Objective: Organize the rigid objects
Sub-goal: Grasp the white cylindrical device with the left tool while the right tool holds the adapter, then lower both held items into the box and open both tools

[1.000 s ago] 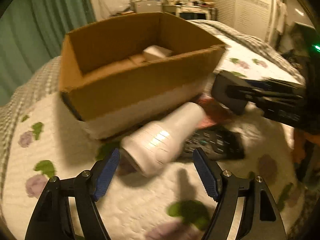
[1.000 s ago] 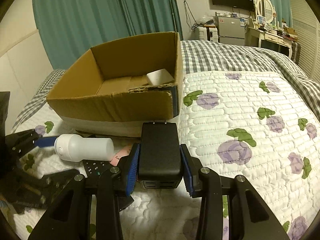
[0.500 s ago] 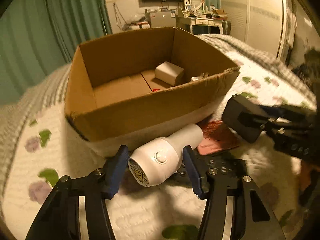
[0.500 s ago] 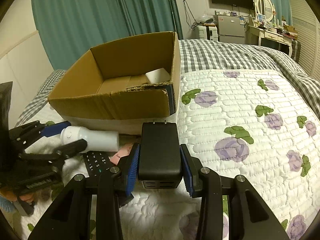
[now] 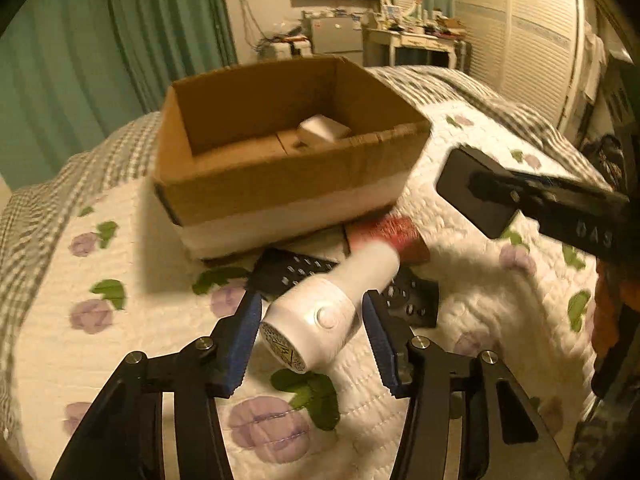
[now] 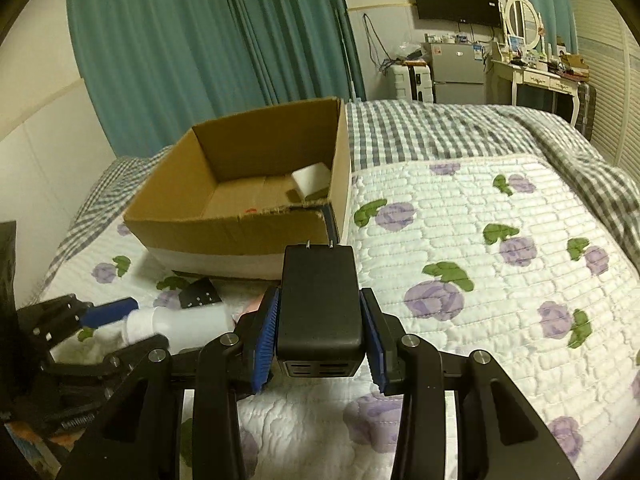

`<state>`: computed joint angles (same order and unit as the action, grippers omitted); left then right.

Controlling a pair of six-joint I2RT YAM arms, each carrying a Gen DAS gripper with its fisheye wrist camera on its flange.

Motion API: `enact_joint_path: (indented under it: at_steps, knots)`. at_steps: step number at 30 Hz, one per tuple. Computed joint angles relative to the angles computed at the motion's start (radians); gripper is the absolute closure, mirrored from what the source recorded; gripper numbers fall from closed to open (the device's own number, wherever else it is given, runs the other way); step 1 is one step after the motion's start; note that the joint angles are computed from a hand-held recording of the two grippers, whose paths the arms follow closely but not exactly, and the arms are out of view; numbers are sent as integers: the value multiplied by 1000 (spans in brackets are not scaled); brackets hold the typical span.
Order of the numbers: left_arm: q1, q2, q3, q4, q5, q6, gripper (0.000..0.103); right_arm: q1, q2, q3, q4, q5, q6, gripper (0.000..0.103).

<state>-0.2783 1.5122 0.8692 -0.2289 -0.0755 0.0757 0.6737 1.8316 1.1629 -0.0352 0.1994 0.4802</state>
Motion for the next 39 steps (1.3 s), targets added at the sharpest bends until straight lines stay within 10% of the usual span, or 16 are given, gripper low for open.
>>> enact_joint_path:
  at_steps: [2,7,10,12,13,27,39]
  knots:
    - [8,-35,37,-51,8,-13,103,4,-28,-3,-13,10,-12,65]
    - [13,-30,151,-176,27,-12,102,6,-92,8,-41,15,-34,65]
    - [-15,-23,128,-127,-38,20,94,5,-107,5,-46,11,-39,65]
    - [-30,13,126,-92,-101,66,49,2,-107,0,-46,4,-35,65]
    - [-29,31,120,-69,-122,89,44,1,-107,-3,-45,1,-35,65]
    - [42,279,128,86,-98,184,44,-26,7,24,-18,-39,-41,65]
    - [13,62,33,26,-70,100,49,6,-11,57,-55,-12,-52,65]
